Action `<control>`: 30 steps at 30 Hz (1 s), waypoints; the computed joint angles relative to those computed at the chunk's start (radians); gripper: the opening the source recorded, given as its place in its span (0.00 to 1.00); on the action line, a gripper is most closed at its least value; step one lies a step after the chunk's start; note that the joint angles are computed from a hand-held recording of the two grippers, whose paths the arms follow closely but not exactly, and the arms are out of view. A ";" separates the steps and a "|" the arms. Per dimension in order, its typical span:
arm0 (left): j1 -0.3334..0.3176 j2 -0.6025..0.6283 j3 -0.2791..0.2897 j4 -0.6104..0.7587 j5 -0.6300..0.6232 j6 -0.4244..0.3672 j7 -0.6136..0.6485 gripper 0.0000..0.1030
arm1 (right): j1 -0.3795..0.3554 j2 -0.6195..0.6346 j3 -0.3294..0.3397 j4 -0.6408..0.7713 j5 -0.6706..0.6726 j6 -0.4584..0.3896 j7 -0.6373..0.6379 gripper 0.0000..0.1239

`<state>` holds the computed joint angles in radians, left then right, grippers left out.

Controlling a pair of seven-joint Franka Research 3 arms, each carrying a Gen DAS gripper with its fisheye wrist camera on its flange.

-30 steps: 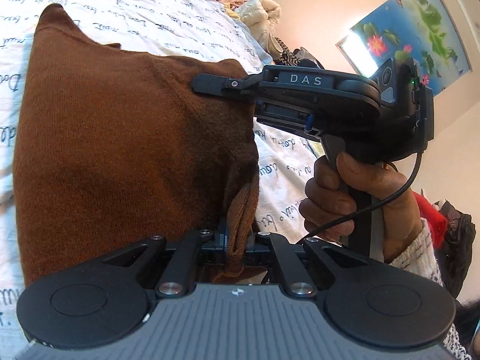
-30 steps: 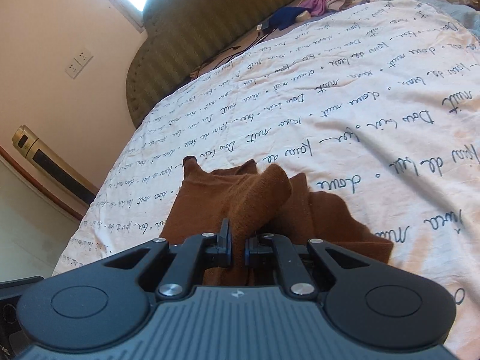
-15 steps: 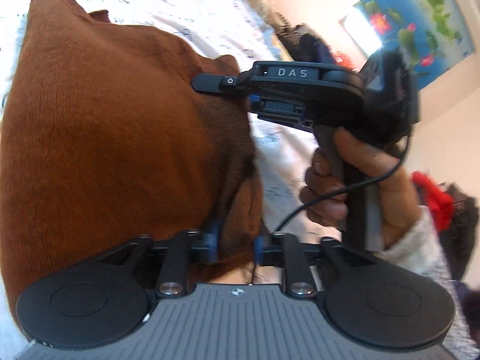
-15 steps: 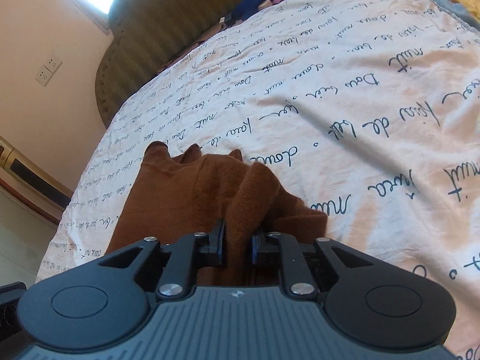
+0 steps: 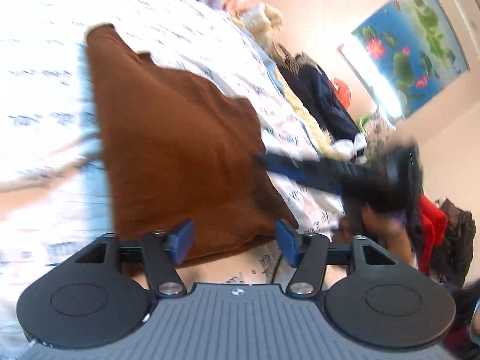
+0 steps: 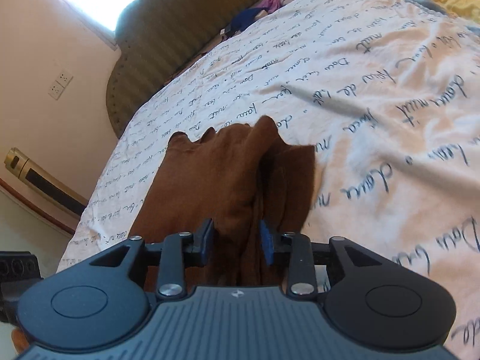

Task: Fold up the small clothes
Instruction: 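Fold the held sweater over with the right tool while the left tool releases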

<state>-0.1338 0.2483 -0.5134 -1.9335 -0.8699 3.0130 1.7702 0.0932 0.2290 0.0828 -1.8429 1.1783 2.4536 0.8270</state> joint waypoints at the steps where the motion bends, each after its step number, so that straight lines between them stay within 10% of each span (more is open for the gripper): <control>1: 0.002 -0.027 0.005 -0.029 -0.004 0.010 -0.012 0.61 | -0.012 -0.030 0.003 -0.044 0.043 -0.011 -0.029 0.28; 9: -0.036 -0.089 0.131 -0.098 0.046 -0.061 -0.189 0.78 | 0.026 -0.118 -0.019 -0.204 0.172 0.023 -0.131 0.26; 10: 0.004 -0.082 0.082 -0.093 -0.073 -0.058 -0.084 0.74 | 0.027 -0.121 -0.020 -0.210 0.206 0.015 -0.161 0.12; 13: 0.043 -0.056 0.058 -0.053 -0.328 -0.155 0.115 0.15 | 0.047 -0.127 -0.022 -0.210 0.219 0.060 -0.175 0.09; 19: 0.004 -0.073 0.119 -0.066 -0.445 -0.190 0.203 0.12 | 0.064 -0.217 -0.040 -0.257 0.290 0.065 -0.272 0.08; 30: -0.057 -0.128 0.209 -0.109 -0.217 -0.218 0.105 0.16 | 0.080 -0.197 -0.047 -0.255 0.193 0.208 -0.178 0.11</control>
<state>-0.1913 0.1206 -0.3048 -2.0429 -1.0867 2.7949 1.8752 0.1736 0.0317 0.0356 -2.0977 1.3712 2.6620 0.6490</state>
